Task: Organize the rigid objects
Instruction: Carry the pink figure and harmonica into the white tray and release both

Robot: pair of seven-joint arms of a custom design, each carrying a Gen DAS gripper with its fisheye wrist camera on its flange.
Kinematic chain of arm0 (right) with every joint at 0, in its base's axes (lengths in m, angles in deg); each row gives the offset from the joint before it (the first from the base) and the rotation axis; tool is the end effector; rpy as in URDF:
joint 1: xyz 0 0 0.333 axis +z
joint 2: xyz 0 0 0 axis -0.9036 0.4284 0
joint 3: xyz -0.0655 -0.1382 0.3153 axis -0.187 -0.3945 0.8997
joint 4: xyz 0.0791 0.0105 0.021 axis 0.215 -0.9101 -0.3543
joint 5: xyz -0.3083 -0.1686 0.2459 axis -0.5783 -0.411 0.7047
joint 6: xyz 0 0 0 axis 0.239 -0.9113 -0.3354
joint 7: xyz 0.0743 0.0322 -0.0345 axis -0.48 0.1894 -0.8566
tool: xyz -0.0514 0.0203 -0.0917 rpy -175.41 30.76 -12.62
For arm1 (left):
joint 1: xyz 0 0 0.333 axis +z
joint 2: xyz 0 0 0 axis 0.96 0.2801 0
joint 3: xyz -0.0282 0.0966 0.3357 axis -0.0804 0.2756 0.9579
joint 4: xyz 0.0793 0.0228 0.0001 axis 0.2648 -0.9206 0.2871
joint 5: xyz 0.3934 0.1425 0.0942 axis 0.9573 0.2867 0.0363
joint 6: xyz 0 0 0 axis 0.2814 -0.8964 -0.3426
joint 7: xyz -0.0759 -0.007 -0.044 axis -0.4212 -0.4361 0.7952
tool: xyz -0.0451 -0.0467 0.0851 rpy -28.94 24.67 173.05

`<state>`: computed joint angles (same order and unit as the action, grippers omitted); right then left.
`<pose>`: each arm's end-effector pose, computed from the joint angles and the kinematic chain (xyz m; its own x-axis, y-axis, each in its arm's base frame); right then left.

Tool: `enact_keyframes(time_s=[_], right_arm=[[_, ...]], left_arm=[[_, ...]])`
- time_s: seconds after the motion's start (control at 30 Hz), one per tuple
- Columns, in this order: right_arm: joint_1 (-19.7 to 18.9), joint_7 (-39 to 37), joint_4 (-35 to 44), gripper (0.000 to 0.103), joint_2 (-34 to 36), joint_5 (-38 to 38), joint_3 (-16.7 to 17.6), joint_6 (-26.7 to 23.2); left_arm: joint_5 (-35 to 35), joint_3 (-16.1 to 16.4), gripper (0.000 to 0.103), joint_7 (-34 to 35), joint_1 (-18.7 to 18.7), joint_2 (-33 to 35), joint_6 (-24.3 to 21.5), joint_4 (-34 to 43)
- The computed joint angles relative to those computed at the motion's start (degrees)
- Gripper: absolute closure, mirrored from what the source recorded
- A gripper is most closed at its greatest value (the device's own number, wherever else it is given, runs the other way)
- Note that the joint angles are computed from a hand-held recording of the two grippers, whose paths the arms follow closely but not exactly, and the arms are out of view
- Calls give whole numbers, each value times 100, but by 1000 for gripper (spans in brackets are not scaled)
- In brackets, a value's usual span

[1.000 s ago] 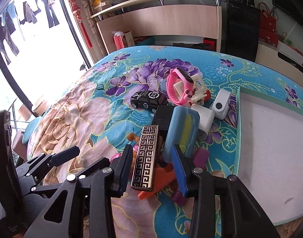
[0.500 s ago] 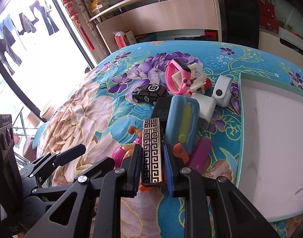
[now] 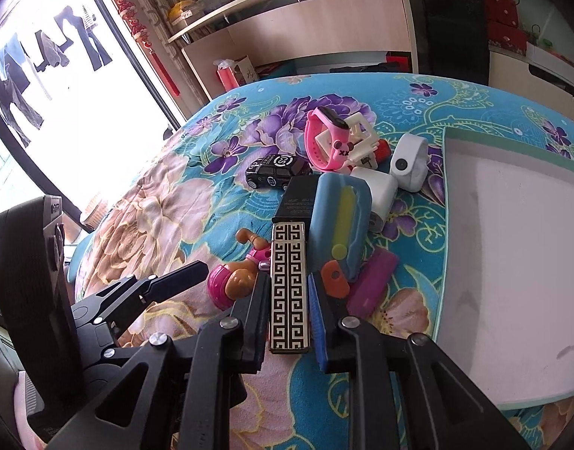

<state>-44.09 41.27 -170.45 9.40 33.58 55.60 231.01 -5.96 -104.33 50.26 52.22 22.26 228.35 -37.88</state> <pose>0.4645 0.1514 0.4511 0.2028 -0.9305 -0.3048 -0.8290 0.0025 -0.5592 0.4794 -0.3865 0.4209 -0.2603 -0.9491 0.1774 -0.7911 0.1043 -0.6027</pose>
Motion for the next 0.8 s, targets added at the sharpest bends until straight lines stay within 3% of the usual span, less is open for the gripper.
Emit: enact_keyframes(time_s=[0.17,0.4,0.57,0.8], right_arm=[[-82,136,49,82,84,-24,-33,-180],[-104,28,124,82,193,311,-138,-336],[-139,-45,127,82,223,382,-82,-280],[-89,-299,134,82,238,687,-110,-229]], left_arm=[[-188,-69,48,552,51,114,194,43],[-973,-196,54,1315,176,166,479,-24],[-940,-78,56,1203,71,170,567,-55],[-418,145,56,513,-117,80,564,-115]])
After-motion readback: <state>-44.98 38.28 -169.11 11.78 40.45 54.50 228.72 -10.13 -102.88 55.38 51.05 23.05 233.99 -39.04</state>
